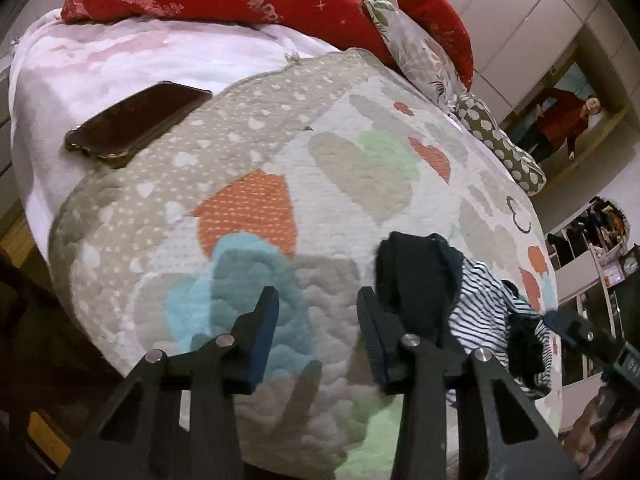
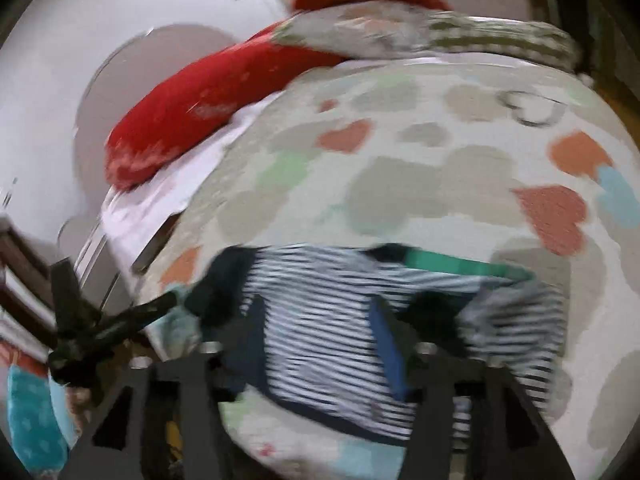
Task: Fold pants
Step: 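Hold the pants with the right gripper while the left gripper grasps the striped edge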
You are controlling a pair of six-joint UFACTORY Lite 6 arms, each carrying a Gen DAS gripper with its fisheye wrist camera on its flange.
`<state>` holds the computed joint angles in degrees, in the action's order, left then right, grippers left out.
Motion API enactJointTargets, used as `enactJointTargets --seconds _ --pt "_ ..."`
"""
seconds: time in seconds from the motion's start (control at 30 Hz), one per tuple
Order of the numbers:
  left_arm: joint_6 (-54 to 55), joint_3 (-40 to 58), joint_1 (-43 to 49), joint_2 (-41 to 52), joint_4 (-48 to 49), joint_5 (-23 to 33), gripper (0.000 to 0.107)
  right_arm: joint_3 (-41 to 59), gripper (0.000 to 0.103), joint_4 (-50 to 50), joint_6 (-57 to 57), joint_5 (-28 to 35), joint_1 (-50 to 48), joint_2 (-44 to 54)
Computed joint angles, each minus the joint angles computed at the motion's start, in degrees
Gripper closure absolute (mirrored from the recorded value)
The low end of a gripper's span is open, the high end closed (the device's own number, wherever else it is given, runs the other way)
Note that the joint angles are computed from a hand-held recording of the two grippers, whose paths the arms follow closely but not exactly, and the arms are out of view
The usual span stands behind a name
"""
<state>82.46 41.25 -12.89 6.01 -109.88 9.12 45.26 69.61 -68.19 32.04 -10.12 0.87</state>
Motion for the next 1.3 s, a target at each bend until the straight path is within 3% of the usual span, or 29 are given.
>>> enactJointTargets --seconds 0.1,0.27,0.43,0.57,0.6,0.67,0.77,0.9,1.0,1.03,1.1,1.2,1.3 --pt "1.9 -2.7 2.6 -2.3 -0.7 1.3 0.067 7.7 0.037 -7.5 11.9 -3.0 10.3 6.3" --pt "4.0 -7.5 7.5 -5.7 0.0 4.7 0.067 24.9 0.035 -33.4 41.9 -7.9 24.6 20.8" --pt "6.9 -10.1 9.7 -6.8 -0.4 7.1 0.067 44.6 0.029 -62.9 71.9 -2.2 33.3 38.5" --pt "10.0 -11.0 9.7 -5.9 -2.8 9.5 0.062 52.6 0.026 -80.8 90.0 2.3 37.9 46.4" --pt "10.6 -11.1 9.4 -5.9 -3.5 9.9 0.061 52.5 0.028 -83.3 91.5 2.5 38.5 46.7" --pt "12.9 -11.3 8.0 -5.9 -5.8 10.5 0.061 49.7 0.057 -87.3 94.3 1.4 39.2 44.7" --pt "18.2 -10.5 3.4 -5.0 -12.1 9.7 0.061 42.2 0.067 -79.5 88.0 -3.5 35.7 37.9" --pt "25.6 -6.7 -4.2 -0.9 -20.6 7.5 0.057 35.0 0.069 -62.9 73.4 -8.0 30.9 31.3" --pt "26.8 -3.0 -8.6 2.3 -23.0 5.5 0.058 32.0 0.068 -47.3 59.9 -7.6 27.6 27.2" --pt "24.4 -1.1 -10.0 3.4 -20.6 5.0 0.058 30.3 0.068 -42.6 55.8 -7.3 26.4 25.3" --pt "18.5 1.5 -11.8 4.4 -15.0 4.8 0.069 26.2 0.068 -30.6 44.5 -5.6 22.4 21.0" --pt "8.1 6.0 -15.6 5.2 -5.0 3.8 0.071 20.4 0.068 -17.7 32.0 -2.1 16.1 15.0" --pt "-2.9 10.9 -20.4 6.6 5.7 2.7 0.071 15.5 0.068 -11.2 23.7 1.5 8.4 9.9"
